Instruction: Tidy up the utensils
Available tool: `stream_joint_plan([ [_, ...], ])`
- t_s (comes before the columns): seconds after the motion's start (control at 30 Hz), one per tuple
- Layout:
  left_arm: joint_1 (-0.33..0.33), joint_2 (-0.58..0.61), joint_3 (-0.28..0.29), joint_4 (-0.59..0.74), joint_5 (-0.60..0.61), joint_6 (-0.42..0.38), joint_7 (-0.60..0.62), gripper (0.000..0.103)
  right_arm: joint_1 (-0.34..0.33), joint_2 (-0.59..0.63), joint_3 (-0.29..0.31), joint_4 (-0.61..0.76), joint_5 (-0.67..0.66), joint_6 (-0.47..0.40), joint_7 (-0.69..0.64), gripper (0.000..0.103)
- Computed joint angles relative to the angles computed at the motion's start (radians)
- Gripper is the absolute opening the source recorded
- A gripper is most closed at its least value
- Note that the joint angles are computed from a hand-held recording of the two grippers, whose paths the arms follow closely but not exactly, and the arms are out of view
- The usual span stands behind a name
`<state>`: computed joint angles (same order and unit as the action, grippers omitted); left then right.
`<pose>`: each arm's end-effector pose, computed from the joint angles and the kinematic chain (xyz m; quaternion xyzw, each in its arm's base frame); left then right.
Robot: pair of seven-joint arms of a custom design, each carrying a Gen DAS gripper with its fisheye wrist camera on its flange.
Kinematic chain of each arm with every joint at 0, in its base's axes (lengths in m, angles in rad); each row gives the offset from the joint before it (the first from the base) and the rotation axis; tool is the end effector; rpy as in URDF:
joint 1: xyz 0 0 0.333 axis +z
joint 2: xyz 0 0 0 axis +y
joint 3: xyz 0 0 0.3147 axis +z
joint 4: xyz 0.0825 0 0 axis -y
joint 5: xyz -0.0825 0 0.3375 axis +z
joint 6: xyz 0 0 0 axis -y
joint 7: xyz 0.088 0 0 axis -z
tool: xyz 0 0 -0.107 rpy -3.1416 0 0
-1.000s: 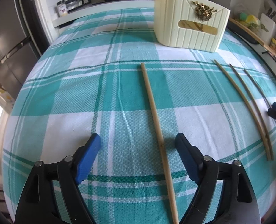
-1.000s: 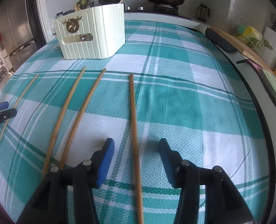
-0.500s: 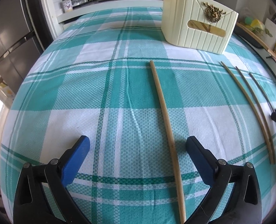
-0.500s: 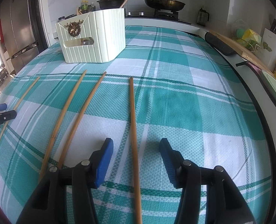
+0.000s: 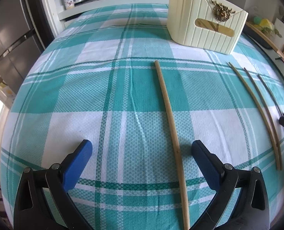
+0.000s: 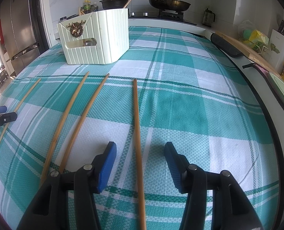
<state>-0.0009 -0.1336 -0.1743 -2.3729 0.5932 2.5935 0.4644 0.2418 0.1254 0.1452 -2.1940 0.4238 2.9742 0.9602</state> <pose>0.4642 -0.0949 0.4378 -0.8226 0.5043 -0.1336 0.2262 0.5258 0.1811 0.4301 -0.8335 0.4420 -0.1774 0.2800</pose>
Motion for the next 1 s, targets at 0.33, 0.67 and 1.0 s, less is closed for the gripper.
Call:
stream_joint_plan([
  [0.33,-0.013,0.041,0.046,0.067,-0.24,-0.032,0.353,0.102,0.002,0.034,-0.054,0.182,-0.168,-0.371,0.055,0.059],
  [0.67,0.007,0.17,0.072,0.238,-0.314,-0.092,0.483,0.095,0.041,0.225,-0.062,0.482,-0.326,-0.508,0.167,0.047],
  [1.0,-0.019,0.202,0.089,0.308,-0.188,-0.066,0.36,0.005,0.089,0.361,-0.063,0.704,-0.379,-0.574,0.275,0.006],
])
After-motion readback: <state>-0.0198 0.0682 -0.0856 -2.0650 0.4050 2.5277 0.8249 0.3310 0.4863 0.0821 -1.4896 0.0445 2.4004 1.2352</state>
